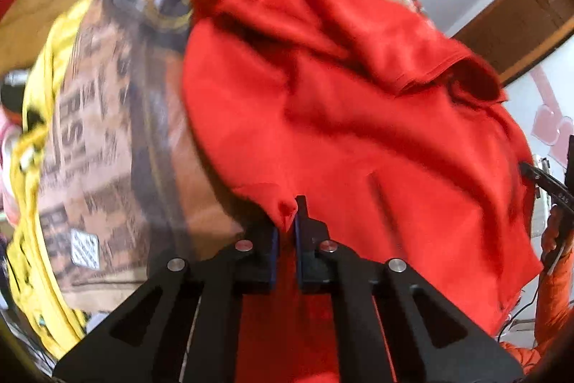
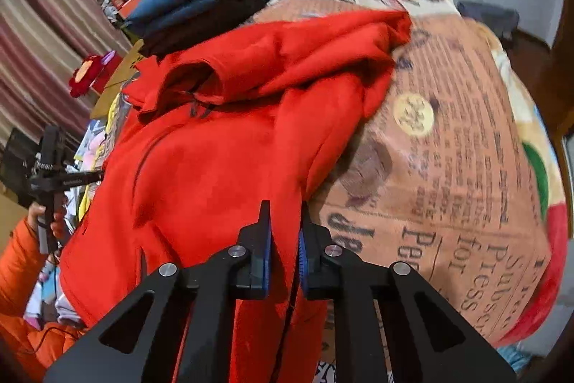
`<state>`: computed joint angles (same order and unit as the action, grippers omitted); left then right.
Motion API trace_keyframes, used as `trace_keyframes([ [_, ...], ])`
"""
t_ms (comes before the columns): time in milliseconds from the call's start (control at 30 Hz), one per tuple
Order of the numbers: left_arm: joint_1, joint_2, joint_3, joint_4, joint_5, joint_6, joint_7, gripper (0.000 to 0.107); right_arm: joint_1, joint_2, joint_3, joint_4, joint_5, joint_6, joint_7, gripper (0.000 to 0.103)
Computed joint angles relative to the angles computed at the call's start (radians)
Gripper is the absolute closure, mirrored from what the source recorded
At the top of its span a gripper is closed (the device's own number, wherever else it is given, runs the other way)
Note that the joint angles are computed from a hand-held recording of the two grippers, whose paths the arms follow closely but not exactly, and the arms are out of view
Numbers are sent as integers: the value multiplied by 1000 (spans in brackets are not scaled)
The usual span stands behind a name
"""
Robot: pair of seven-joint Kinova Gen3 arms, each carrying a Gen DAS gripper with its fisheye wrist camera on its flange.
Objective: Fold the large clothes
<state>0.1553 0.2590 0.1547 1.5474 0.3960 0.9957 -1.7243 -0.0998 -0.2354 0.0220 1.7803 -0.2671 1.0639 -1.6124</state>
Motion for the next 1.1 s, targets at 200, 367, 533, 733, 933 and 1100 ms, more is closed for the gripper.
trace_keyframes([
  [200, -13, -21, 8, -88, 59, -32, -20, 102, 8, 14, 20, -55, -2, -22, 27, 94],
  [367, 17, 0, -4, -153, -16, -71, 22, 102, 22, 46, 5, -94, 38, -53, 5, 94],
  [533, 46, 80, -36, -198, -121, -89, 108, 102, 44, 98, 5, -110, 74, -85, -33, 94],
  [733, 66, 164, -31, -235, -198, -55, 180, 102, 60, 171, -1, -110, 119, -79, -59, 90],
  [933, 89, 144, -28, -227, -253, -43, 185, 98, 62, 162, -2, -139, 126, -16, -16, 89],
  [1100, 66, 102, -30, -214, -250, -18, 178, 57, 76, 120, 13, -177, 106, 60, 17, 89],
])
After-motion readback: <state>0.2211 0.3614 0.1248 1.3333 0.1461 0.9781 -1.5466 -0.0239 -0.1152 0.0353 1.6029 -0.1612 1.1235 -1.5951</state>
